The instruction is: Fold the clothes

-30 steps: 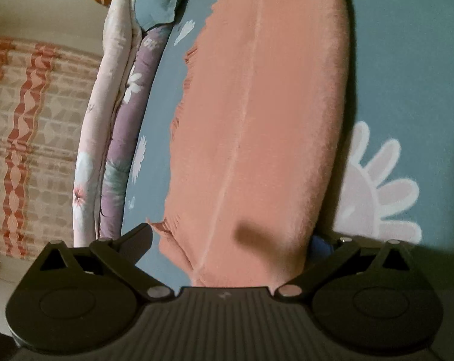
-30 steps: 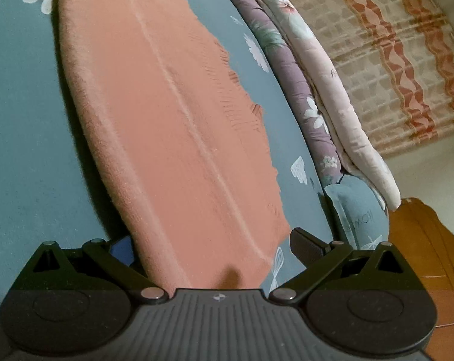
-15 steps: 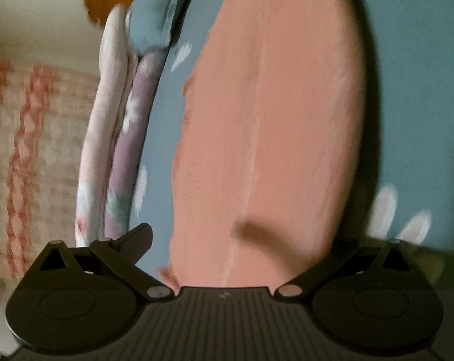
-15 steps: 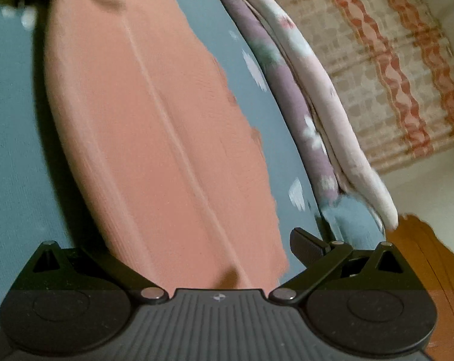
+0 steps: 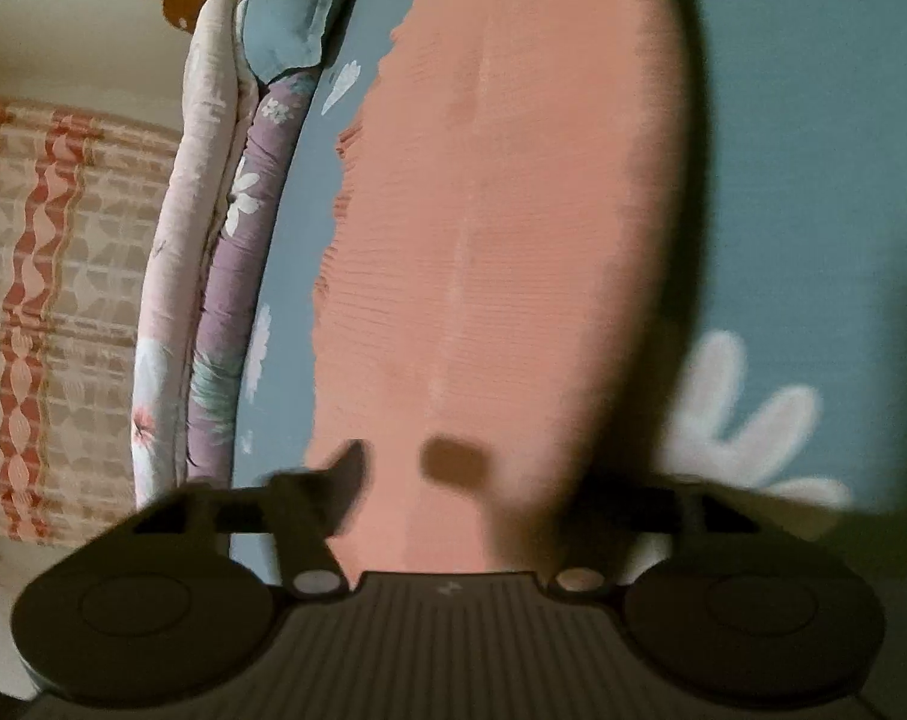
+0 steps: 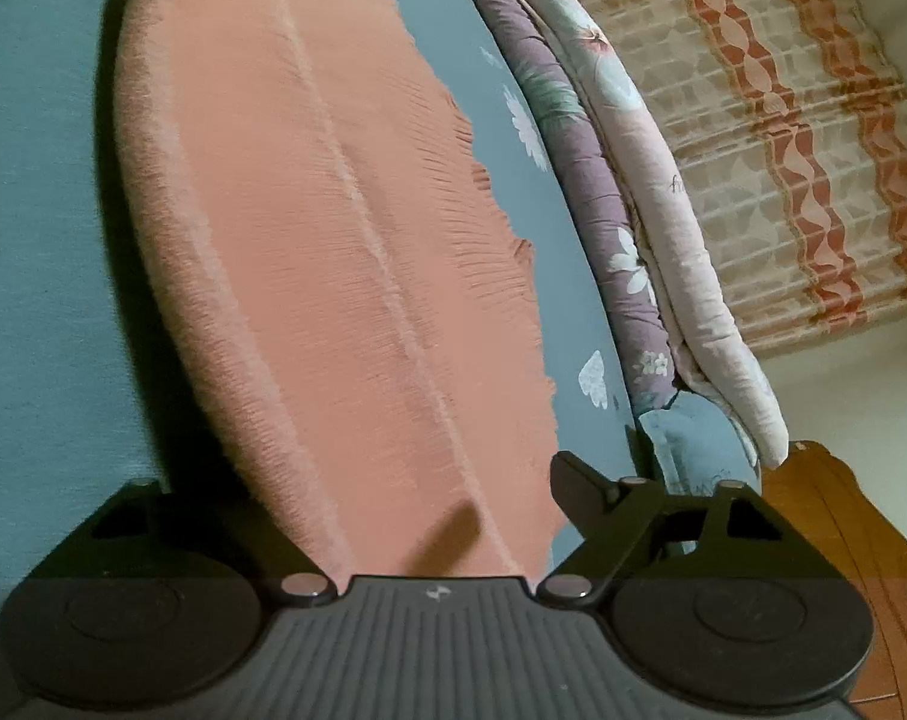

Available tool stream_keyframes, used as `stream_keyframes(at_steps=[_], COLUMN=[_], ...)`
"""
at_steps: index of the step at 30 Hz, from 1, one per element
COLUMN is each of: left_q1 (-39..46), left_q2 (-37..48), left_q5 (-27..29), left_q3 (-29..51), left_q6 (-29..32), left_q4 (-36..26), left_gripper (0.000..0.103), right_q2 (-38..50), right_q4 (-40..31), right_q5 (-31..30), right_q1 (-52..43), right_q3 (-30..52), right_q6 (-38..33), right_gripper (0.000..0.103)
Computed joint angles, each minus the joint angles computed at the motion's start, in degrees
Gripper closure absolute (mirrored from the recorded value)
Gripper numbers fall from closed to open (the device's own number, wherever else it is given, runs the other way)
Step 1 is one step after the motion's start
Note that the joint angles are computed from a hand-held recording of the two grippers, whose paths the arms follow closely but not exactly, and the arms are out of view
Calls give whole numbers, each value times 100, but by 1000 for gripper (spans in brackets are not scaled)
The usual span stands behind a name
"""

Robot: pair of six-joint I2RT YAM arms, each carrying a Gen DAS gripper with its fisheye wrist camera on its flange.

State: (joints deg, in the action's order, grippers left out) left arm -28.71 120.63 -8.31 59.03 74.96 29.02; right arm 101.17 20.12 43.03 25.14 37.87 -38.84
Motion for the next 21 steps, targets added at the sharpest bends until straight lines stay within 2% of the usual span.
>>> stream_keyframes(at_steps=[2,3,4,6,7,8,9,13,15,17,18,19,21], left_q1=[-56,-92,-102,-73,-53,-32,-8,89,-32,-195,-227,-201,-136], left_q2=[56,67,35,-54,-65,-74,-83,-34,118,327,368,354,298], left_q5=[-64,-134,-170,-156,-145,-132,-113,-12,-211,-443,-497,-456,-402], left_q3=[-264,-334,-331,-221,-199,-176,-165,-184,79,332,405,357,172], left_q6=[-10,56,107,231,304,377,449,579,511,426,346,321,298], left_q4=[352,486,431,199,202,206,220,319,142,141,83,143,352], left_gripper=[95,95,94,77,73,66,64,65,69,73,74,74,73], right_q2=[30,36,37,2,-20,-42,-70,-95,67,350,449,463,436], right_q4=[5,-26,-4,75,41,6,-23,59,45,10,-72,81,368], right_q5=[50,85,107,28,46,63,58,95,182,255,272,277,271], right_q1=[62,102,136,69,48,28,-11,-51,28,166,245,270,281], right_q3=[-24,-28,-45,-58,-40,-22,-21,-129,10,281,369,258,7], right_q6=[26,21,-87,-517,-603,-688,-733,-778,-750,-744,-738,-816,-874], right_gripper=[28,32,33,31,27,25,25,25,27,35,44,51,57])
